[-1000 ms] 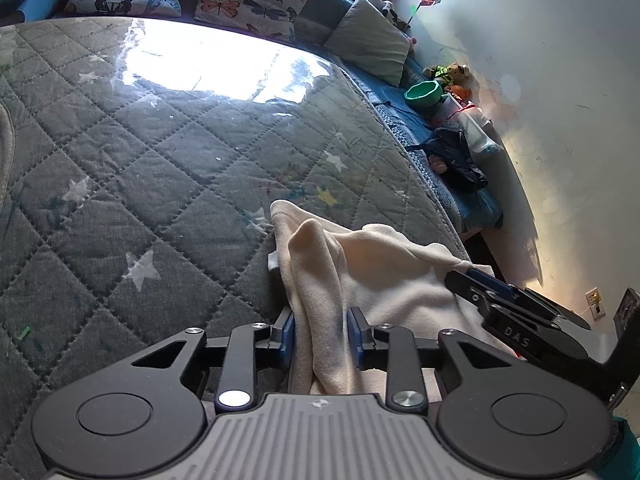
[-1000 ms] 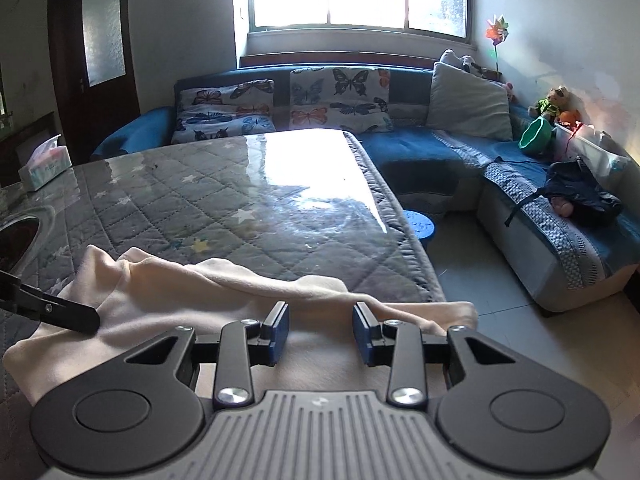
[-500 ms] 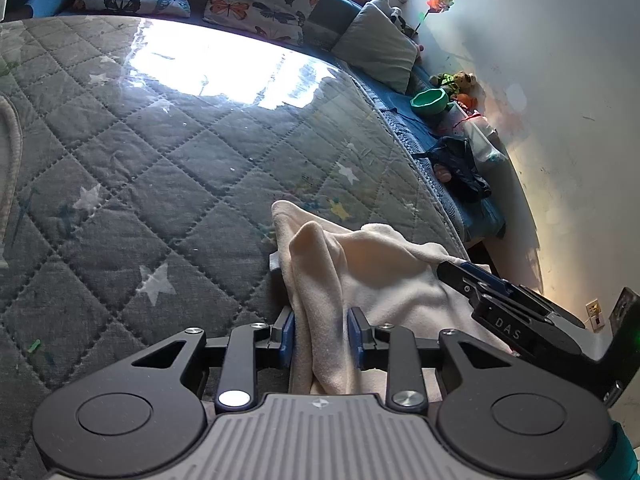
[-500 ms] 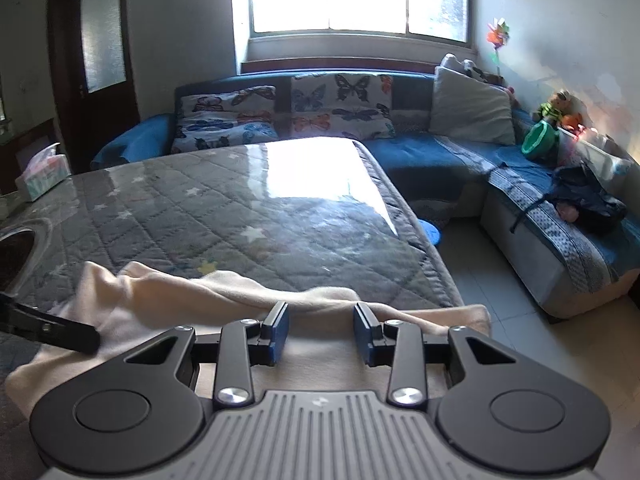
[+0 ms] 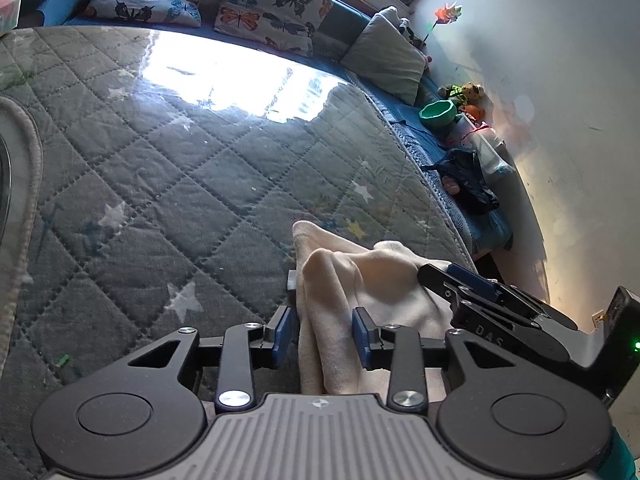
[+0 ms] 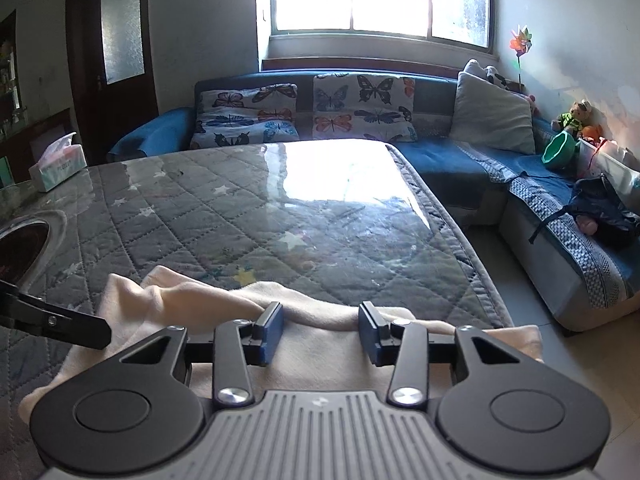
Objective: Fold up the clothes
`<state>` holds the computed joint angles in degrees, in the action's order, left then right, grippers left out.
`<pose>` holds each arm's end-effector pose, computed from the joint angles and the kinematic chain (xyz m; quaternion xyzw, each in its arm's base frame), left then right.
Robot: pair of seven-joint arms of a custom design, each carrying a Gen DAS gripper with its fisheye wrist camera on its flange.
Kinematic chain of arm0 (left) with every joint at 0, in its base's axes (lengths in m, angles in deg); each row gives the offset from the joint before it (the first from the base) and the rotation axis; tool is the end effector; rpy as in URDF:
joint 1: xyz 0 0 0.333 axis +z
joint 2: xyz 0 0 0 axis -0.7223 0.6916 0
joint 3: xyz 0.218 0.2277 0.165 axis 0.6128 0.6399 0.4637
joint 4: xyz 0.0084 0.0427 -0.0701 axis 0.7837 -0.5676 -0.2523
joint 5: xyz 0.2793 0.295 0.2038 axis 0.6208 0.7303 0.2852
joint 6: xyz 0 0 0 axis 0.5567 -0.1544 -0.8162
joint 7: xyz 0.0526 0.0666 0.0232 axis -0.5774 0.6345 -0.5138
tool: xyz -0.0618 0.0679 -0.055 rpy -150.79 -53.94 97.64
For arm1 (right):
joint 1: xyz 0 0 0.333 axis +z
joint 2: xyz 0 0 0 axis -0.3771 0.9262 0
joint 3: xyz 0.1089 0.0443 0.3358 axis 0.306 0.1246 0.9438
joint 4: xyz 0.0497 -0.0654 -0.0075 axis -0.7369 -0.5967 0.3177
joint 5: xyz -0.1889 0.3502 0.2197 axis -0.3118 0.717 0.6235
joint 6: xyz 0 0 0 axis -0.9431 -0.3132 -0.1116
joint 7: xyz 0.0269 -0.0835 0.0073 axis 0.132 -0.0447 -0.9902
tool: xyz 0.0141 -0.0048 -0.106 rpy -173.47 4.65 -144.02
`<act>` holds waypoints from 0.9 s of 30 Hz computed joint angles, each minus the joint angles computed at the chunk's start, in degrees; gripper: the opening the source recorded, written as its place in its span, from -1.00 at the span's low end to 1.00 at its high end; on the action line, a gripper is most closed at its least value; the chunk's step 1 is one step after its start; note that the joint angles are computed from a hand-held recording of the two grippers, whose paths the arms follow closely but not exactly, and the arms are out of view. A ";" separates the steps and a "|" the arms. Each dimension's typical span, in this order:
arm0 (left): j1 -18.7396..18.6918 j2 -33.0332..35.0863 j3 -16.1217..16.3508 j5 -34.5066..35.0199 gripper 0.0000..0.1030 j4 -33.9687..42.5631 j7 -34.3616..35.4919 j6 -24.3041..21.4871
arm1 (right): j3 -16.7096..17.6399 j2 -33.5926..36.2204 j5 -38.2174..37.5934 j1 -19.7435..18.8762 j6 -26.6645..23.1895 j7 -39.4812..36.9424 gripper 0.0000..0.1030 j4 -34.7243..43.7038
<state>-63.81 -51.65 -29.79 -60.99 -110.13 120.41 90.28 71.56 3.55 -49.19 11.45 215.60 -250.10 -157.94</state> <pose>0.5899 -0.3148 0.4141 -0.7058 0.5908 -0.3887 0.0415 0.5864 0.4342 0.3650 -0.7125 0.5416 -0.2592 0.3630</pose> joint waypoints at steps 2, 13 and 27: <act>-0.66 0.07 0.83 0.92 -0.24 0.15 -0.63 0.12 | -0.01 -0.24 -0.93 0.25 0.56 0.60 -0.18 0.04; -0.87 0.76 1.56 2.64 -0.24 0.67 -2.11 -0.44 | -0.11 3.32 5.33 2.05 1.09 -7.60 -0.06 4.08; -3.36 0.64 4.68 6.51 -0.24 0.83 -5.95 0.45 | -1.95 -0.69 0.45 3.53 2.39 -1.99 -0.05 -0.02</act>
